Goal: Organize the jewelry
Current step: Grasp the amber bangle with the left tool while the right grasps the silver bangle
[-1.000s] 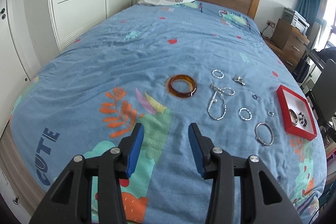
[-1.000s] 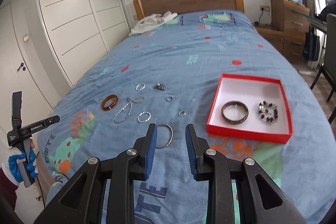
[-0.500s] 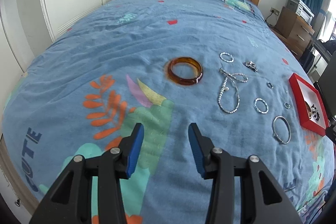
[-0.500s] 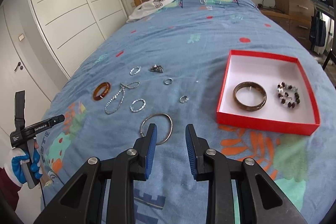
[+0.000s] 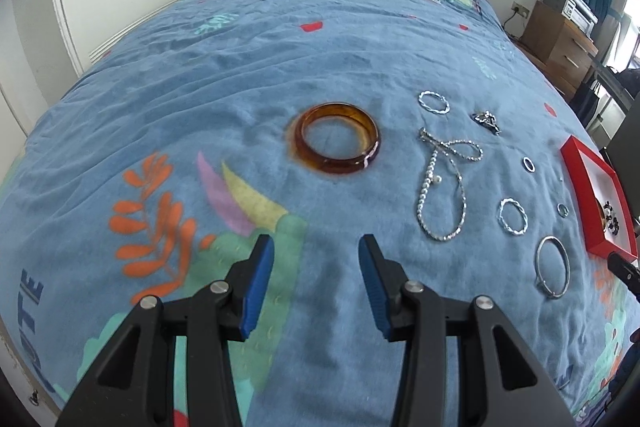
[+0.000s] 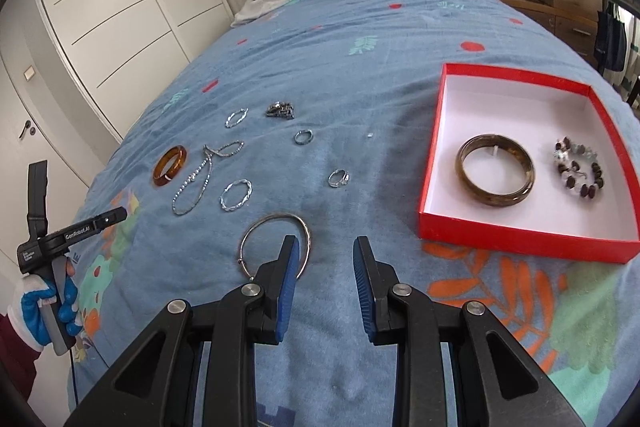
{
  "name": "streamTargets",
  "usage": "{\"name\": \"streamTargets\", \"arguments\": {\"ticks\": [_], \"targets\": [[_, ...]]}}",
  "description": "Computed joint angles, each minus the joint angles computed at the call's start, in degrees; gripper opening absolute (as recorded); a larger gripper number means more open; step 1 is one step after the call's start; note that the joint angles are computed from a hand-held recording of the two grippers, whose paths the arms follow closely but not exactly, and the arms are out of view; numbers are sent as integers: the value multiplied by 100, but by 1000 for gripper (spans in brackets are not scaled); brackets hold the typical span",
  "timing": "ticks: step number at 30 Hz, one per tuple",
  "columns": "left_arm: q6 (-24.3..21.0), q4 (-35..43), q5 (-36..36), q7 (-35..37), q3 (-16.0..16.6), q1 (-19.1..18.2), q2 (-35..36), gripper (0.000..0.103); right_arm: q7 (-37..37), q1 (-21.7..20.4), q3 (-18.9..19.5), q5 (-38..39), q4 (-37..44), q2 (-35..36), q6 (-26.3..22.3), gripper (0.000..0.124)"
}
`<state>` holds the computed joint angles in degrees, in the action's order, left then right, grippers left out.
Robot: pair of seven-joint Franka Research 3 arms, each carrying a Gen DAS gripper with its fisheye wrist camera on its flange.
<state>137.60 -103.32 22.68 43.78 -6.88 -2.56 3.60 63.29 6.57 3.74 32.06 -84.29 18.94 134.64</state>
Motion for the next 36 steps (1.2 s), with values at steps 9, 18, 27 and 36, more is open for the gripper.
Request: {"name": "streamTargets", "arguments": {"ticks": [9,18,27,36], "targets": [[43,682,22,368,56,3,577,42,81,61,52,-97,313,350,-210,28],[93,1418,-57,842,108,-13,1242,42,99,98,93,-223,630,659,-529,28],[-104,2164,-153,1369,161,-59,1919,42,125,141,111,-349,956,959,-711,28],[-84,2424,-467,1541,168,3,2221,38,168,200,121,-509,1184,1146,-722,24]]}}
